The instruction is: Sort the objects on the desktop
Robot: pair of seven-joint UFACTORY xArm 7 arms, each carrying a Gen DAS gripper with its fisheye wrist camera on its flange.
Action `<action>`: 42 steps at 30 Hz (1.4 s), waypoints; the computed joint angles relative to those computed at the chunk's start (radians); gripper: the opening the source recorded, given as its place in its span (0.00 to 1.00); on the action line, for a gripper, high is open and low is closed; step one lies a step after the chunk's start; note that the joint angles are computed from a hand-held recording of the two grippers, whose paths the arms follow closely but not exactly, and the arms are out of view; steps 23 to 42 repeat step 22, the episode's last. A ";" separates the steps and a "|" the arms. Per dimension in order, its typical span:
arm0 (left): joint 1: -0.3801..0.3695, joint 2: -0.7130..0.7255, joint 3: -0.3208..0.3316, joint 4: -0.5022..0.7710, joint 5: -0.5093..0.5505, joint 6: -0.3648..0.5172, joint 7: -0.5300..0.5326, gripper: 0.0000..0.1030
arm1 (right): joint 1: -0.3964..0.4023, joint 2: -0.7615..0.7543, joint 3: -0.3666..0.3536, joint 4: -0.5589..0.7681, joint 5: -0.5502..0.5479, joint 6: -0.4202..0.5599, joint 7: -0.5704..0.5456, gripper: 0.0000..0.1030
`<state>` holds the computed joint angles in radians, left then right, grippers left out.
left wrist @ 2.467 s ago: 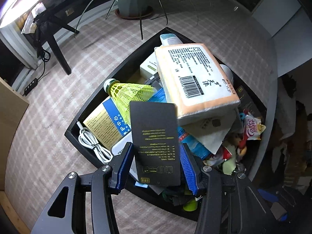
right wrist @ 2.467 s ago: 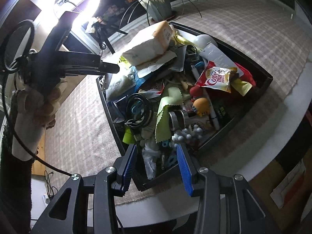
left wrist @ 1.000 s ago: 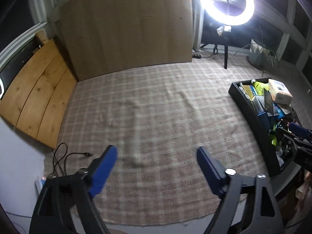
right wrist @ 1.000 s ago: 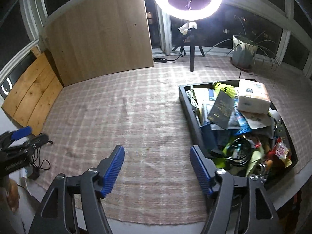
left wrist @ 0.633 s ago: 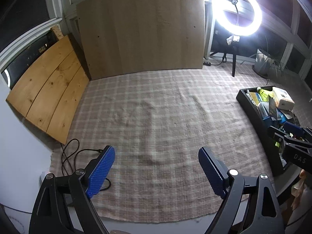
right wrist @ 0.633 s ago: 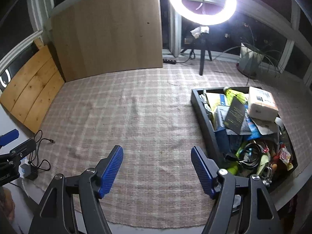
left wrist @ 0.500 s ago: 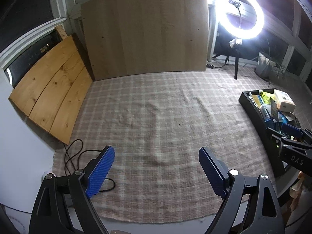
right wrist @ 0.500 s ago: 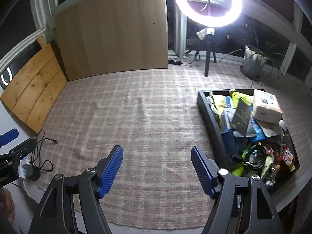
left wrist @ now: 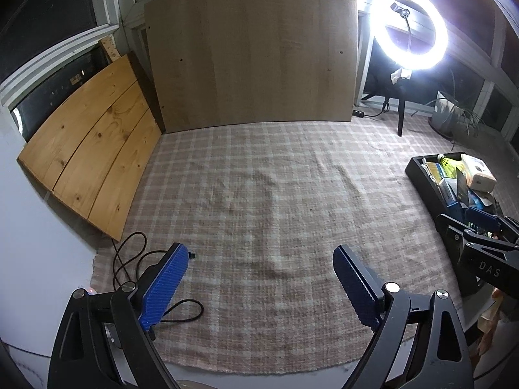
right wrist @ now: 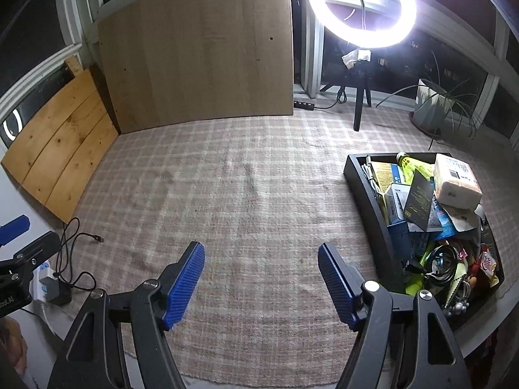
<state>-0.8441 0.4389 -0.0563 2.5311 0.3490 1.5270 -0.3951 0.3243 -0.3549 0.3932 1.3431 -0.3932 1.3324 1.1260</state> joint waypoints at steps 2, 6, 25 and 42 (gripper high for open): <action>0.005 0.010 0.001 0.015 -0.007 0.005 0.006 0.90 | 0.000 0.005 0.000 0.001 0.001 -0.002 0.002 0.67; 0.012 0.014 0.004 0.017 -0.017 0.004 0.004 0.90 | 0.002 0.012 -0.006 0.002 0.005 -0.006 -0.001 0.67; 0.014 0.058 0.017 0.078 -0.036 0.036 -0.002 0.90 | 0.012 0.035 -0.025 0.008 0.010 -0.026 -0.014 0.67; 0.014 0.058 0.017 0.078 -0.036 0.036 -0.002 0.90 | 0.012 0.035 -0.025 0.008 0.010 -0.026 -0.014 0.67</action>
